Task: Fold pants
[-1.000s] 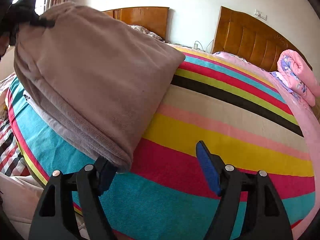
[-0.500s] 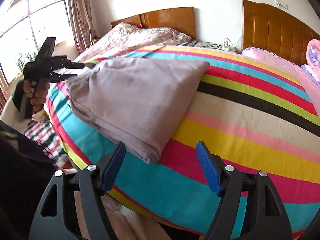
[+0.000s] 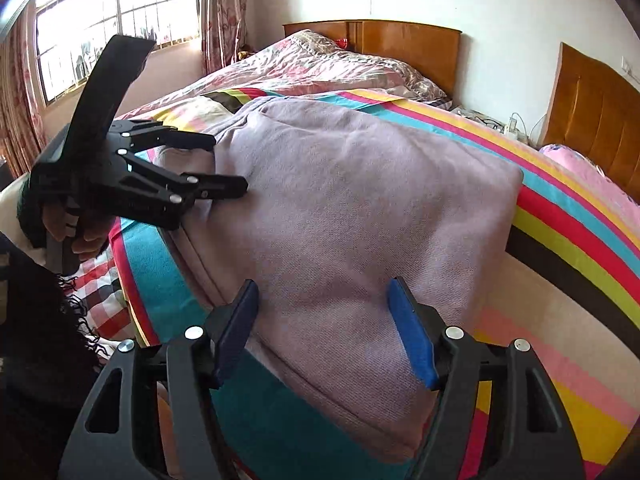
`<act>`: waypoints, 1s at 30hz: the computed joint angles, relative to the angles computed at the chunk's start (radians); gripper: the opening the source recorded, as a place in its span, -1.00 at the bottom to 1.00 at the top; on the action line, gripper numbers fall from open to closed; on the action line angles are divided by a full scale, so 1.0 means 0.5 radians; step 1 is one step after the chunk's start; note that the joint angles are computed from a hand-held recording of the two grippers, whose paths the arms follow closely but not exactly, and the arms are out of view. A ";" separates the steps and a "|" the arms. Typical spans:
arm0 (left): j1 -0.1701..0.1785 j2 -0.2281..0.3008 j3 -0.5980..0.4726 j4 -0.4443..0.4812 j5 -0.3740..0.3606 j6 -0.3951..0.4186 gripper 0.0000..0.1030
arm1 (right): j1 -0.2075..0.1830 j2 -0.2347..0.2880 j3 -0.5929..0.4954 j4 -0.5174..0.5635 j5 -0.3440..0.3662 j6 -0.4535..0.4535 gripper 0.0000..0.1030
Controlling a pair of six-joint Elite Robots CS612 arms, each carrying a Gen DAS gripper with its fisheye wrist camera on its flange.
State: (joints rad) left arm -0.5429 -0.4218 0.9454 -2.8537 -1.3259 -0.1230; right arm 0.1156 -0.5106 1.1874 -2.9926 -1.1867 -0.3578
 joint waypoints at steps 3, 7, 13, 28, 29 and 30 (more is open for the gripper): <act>0.013 0.016 -0.019 -0.017 -0.047 -0.069 0.80 | -0.020 0.008 -0.035 0.077 0.086 0.002 0.31; 0.007 0.037 -0.048 -0.010 -0.026 -0.045 0.93 | -0.025 0.007 -0.037 0.100 0.115 -0.039 0.31; 0.009 0.030 -0.064 0.051 -0.026 -0.077 0.94 | -0.075 -0.007 -0.108 0.368 0.352 -0.108 0.30; 0.004 0.018 -0.029 0.009 -0.012 -0.077 0.94 | -0.154 0.694 -1.598 1.091 0.302 0.316 0.32; 0.004 0.018 -0.027 0.003 -0.012 -0.075 0.94 | -0.157 0.720 -1.640 0.993 0.228 0.433 0.33; 0.004 0.018 -0.025 -0.001 -0.012 -0.072 0.94 | -0.154 0.716 -1.630 0.882 0.070 0.552 0.40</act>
State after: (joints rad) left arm -0.5408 -0.4128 0.9328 -2.8543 -1.3318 -0.1592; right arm 0.0386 -0.1528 0.3725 -2.5518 -1.1515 -0.0819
